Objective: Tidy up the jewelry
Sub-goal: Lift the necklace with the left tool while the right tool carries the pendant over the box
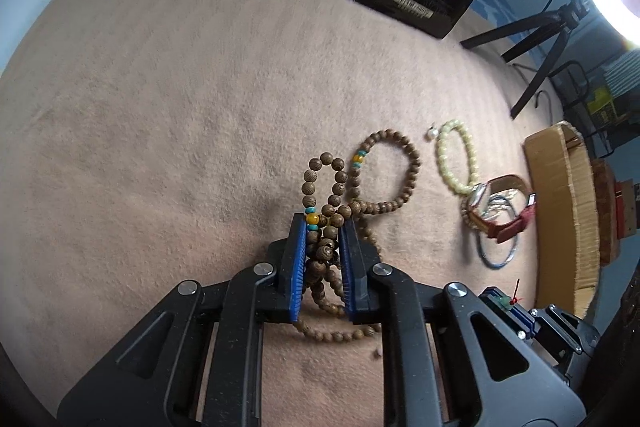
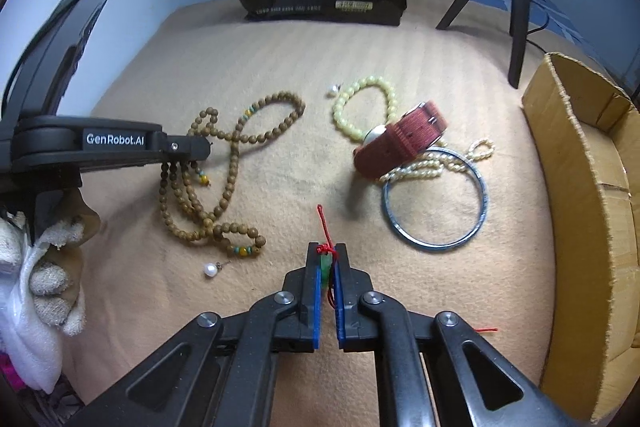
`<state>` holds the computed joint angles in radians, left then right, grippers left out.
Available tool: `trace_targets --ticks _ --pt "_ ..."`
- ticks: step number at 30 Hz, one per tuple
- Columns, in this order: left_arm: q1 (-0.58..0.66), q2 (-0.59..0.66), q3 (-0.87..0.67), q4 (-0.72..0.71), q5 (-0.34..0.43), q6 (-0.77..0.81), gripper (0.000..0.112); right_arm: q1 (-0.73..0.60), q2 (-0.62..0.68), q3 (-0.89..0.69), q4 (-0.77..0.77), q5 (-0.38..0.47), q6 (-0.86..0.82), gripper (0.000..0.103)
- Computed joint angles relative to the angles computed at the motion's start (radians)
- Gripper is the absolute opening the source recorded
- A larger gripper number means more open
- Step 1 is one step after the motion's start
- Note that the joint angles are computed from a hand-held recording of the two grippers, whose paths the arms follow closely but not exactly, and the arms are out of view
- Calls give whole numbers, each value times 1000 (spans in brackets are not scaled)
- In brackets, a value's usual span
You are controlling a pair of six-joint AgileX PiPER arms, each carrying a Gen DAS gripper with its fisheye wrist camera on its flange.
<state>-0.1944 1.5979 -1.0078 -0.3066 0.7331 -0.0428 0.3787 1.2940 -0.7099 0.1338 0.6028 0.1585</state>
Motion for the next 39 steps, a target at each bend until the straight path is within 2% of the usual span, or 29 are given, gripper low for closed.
trace_targets --ticks 13,21,30,39 --pt "-4 -185 -15 -51 36 43 13 -86 -202 -23 36 103 -47 3" --pt "-68 -304 -43 -20 49 13 10 -226 -313 -31 89 181 -161 3" --pt "-175 -334 -93 10 57 -57 10 -483 -412 -49 207 292 -378 3" --pt "-343 -320 -160 91 44 -189 10 -841 -444 -59 357 423 -682 3"
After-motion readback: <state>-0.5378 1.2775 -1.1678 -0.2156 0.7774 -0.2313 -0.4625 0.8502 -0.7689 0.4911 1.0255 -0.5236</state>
